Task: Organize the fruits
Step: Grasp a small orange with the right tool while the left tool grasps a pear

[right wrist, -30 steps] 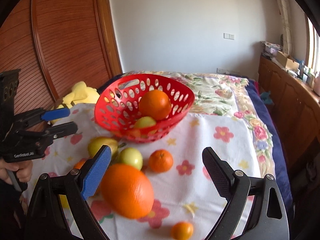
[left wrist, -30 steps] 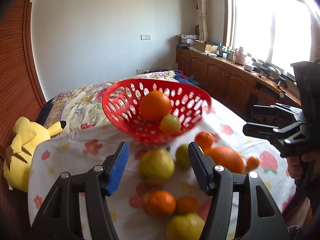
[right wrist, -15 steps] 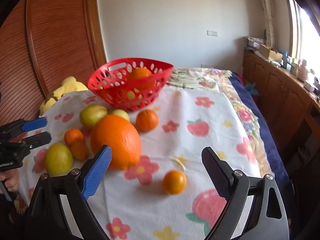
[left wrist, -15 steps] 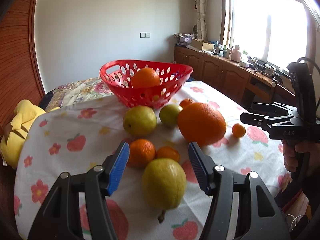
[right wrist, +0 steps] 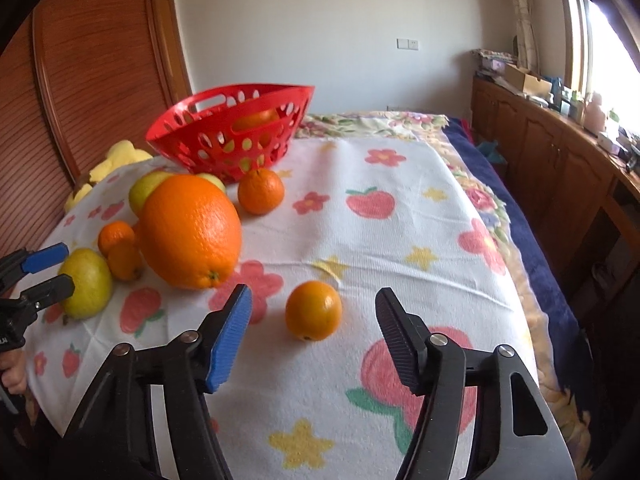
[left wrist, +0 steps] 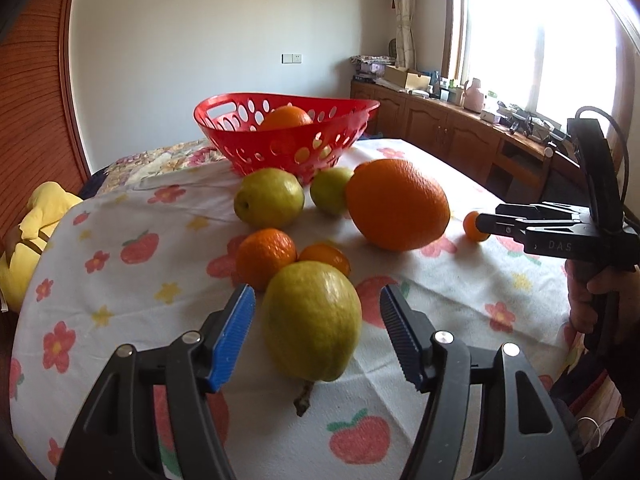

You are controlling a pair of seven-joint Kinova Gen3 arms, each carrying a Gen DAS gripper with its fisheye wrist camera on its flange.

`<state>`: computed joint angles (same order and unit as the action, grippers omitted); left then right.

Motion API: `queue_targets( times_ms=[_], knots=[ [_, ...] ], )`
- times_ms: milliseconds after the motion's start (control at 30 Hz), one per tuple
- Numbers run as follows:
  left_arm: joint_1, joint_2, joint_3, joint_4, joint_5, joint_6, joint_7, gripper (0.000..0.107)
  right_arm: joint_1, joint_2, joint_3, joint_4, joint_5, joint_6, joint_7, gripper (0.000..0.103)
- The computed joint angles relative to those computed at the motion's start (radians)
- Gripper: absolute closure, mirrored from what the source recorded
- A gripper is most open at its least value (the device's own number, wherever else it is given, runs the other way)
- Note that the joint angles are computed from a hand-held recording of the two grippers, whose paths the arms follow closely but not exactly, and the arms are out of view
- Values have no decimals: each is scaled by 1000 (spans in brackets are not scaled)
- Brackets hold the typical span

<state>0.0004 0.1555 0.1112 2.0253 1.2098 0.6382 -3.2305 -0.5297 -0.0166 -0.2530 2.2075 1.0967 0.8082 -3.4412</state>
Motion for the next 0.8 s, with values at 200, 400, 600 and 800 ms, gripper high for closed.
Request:
queue_targets(
  times_ms=[200,400,600,800],
  knots=[
    [9,6,5,1,-3,-22,6,42,6,14,9,-15,-34,-13,27,41],
    [17,16,12,-3,-30,-45,25,42,7,31,22,-26,-48,-9,46,47],
    [20,23,22,-3,-39,-58,27,42,14,48,37,-44,-95,-13,94,60],
    [14,39,30,-22,-73,-51,68,42,7,51,41,-47,-103,-13,109,63]
  ],
)
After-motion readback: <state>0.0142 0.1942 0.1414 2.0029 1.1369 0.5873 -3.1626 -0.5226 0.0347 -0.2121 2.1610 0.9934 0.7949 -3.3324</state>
